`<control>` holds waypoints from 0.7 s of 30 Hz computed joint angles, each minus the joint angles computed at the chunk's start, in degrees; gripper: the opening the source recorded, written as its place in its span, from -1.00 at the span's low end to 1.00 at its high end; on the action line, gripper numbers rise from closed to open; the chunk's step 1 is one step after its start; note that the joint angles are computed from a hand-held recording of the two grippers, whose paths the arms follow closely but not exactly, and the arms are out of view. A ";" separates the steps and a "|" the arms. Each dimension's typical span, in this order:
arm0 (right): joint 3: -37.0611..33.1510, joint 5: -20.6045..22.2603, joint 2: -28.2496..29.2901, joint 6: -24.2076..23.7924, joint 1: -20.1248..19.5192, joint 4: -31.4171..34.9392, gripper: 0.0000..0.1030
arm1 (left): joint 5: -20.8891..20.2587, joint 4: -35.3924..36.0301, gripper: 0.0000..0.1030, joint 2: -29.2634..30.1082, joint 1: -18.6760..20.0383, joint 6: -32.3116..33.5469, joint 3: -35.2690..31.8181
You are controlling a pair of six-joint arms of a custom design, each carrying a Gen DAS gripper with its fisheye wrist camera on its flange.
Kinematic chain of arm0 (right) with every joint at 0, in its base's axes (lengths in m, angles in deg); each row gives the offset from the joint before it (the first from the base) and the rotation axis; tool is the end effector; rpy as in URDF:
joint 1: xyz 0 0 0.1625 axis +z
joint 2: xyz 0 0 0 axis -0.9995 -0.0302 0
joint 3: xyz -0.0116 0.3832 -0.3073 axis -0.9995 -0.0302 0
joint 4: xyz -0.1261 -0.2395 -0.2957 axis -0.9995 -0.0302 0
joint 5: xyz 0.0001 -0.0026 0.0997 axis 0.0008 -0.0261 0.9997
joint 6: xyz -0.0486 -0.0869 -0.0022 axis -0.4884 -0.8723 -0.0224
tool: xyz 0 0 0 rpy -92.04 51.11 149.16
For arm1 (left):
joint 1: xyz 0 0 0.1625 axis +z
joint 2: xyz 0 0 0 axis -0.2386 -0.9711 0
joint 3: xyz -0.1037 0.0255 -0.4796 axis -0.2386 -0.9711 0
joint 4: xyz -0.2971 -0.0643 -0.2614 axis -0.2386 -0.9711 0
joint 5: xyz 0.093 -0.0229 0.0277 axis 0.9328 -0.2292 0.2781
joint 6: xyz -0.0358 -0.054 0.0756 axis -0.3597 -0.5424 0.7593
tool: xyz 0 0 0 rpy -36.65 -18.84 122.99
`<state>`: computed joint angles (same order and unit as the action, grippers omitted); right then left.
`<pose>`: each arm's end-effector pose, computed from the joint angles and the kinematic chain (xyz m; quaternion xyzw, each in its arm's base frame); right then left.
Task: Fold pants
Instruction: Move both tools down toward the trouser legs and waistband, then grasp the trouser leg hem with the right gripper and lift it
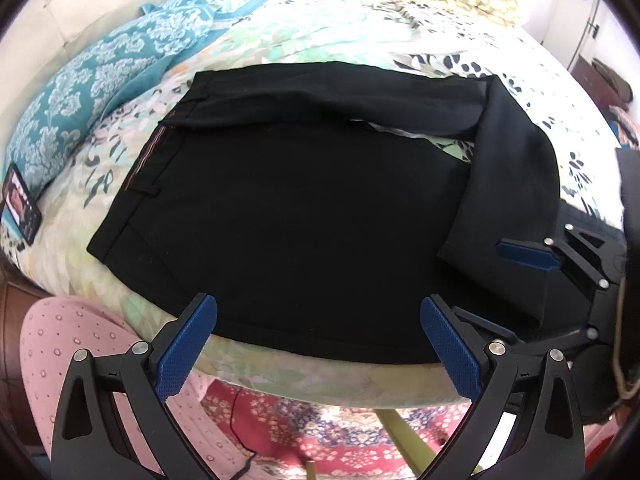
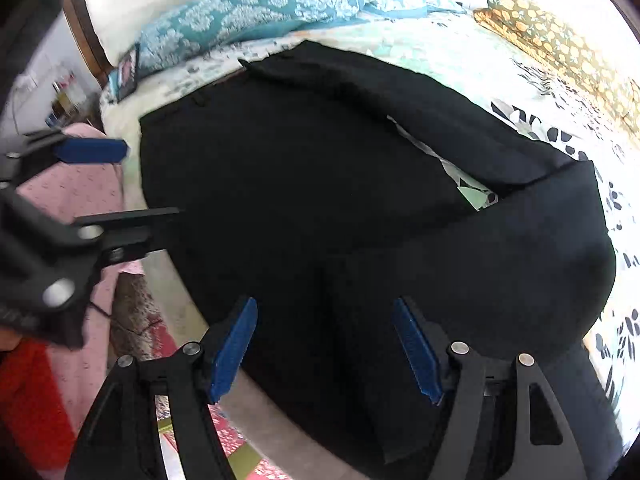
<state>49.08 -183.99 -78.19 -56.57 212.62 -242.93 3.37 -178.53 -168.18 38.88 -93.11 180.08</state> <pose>0.3010 -0.3053 0.0266 0.3097 -0.9017 0.1054 0.2827 -0.1485 -0.2890 0.2273 0.1428 0.8985 -0.1851 0.3716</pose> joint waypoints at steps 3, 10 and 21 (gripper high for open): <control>-0.51 -1.99 1.09 0.83 0.06 0.36 0.37 | -0.01 -0.16 0.98 0.18 0.13 0.11 -0.05; -0.32 -4.38 2.46 -1.30 -1.27 0.39 -0.14 | -0.31 -0.49 0.98 0.65 0.84 0.36 -0.20; 0.20 -5.12 -24.76 -0.68 -8.79 0.81 -0.79 | -0.84 0.95 0.98 -0.29 3.68 -1.89 -0.99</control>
